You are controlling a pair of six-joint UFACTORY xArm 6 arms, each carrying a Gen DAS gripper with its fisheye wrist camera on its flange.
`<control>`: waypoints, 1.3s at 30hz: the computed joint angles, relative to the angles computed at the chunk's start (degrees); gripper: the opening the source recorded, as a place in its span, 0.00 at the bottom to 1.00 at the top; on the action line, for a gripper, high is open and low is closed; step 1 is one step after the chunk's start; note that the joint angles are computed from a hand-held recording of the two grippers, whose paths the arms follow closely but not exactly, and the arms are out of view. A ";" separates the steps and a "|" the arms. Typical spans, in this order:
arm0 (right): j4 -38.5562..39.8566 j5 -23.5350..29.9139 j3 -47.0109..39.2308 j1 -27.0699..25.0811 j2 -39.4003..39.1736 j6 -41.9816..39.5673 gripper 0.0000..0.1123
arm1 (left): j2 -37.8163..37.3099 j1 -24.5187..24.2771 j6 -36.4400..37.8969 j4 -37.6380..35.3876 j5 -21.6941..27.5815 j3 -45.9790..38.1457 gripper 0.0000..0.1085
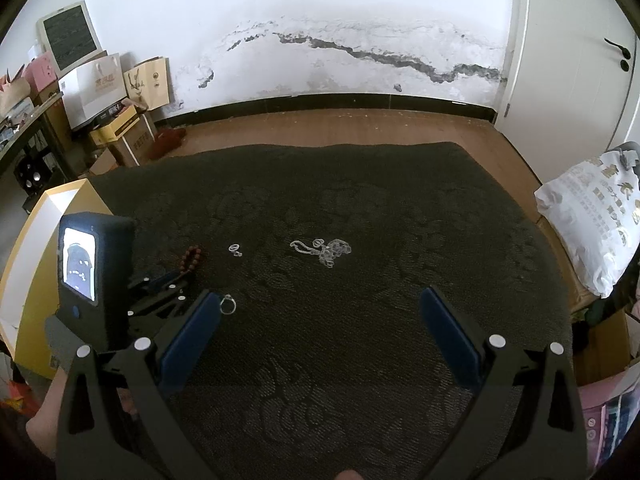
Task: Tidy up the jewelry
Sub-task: 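Lift the bead bracelet with the left tool while the right tool grasps the silver chain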
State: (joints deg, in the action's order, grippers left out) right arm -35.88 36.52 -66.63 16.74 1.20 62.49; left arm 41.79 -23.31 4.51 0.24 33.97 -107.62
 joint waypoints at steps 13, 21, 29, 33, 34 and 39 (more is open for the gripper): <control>0.50 0.62 -2.58 -0.16 2.60 -1.20 0.86 | -6.98 2.70 2.75 -2.56 -0.16 4.47 0.06; 0.20 1.78 -4.86 -1.04 5.39 -1.39 0.86 | -14.96 5.07 9.68 -8.42 -2.43 11.64 0.06; 5.69 2.27 -9.25 -4.12 13.95 -7.81 0.86 | -19.61 7.29 14.45 -12.88 -3.09 15.75 0.06; 11.32 2.26 -13.63 -5.63 20.51 -7.52 0.86 | -19.50 7.53 14.84 -13.21 -1.89 15.34 0.06; 12.36 2.57 -14.94 -5.68 21.89 -7.48 0.88 | -19.65 7.51 15.08 -13.29 -1.95 15.66 0.06; 5.60 3.37 -20.96 -5.08 26.88 -0.84 0.87 | -19.48 7.57 15.58 -13.61 -1.44 15.55 0.06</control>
